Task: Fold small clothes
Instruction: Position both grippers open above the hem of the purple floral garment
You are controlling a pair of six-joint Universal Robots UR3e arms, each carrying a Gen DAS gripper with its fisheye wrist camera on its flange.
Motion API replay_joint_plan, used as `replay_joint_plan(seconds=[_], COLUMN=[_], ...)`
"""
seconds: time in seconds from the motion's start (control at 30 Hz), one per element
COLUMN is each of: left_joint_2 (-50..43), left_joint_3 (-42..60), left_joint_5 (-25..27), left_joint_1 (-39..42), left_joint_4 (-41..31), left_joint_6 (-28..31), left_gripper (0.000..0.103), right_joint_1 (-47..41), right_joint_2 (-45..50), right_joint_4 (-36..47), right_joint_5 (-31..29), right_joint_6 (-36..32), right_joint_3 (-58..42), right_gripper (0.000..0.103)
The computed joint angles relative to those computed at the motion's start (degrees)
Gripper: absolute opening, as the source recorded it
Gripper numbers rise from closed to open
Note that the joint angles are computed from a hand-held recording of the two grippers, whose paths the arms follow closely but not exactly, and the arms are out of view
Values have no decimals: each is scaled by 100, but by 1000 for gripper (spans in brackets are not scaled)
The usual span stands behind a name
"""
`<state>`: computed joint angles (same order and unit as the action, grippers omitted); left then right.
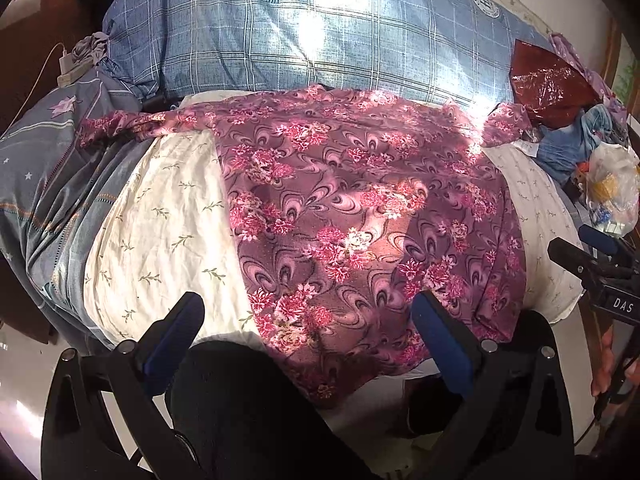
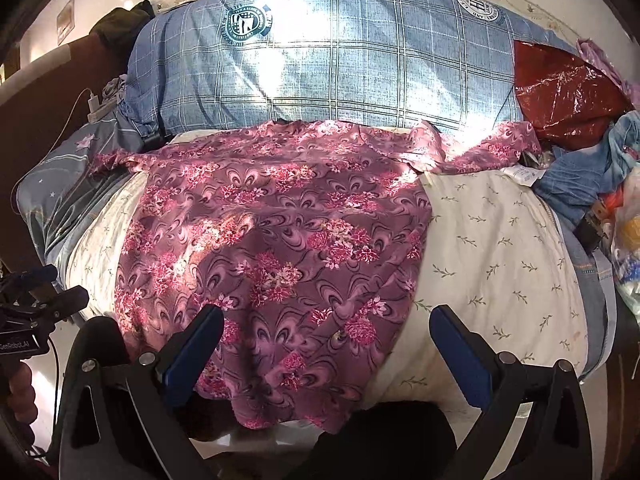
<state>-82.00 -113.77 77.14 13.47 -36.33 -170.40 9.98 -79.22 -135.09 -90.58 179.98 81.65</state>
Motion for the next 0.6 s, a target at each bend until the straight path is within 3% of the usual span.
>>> replay_joint_plan(seconds=[0.6], left_joint_2=[-314], left_joint_3=[140], left_joint_5=[704], left_joint_1=[-618], left_joint_4=[269], left_joint_6=[-287], left_gripper=[103], right_joint_1=[-198], right_joint_2=[-194], right_joint_4=[-126], right_joint_5=[-110], right_joint_6=[207], right_joint_3=[322], right_gripper=[103])
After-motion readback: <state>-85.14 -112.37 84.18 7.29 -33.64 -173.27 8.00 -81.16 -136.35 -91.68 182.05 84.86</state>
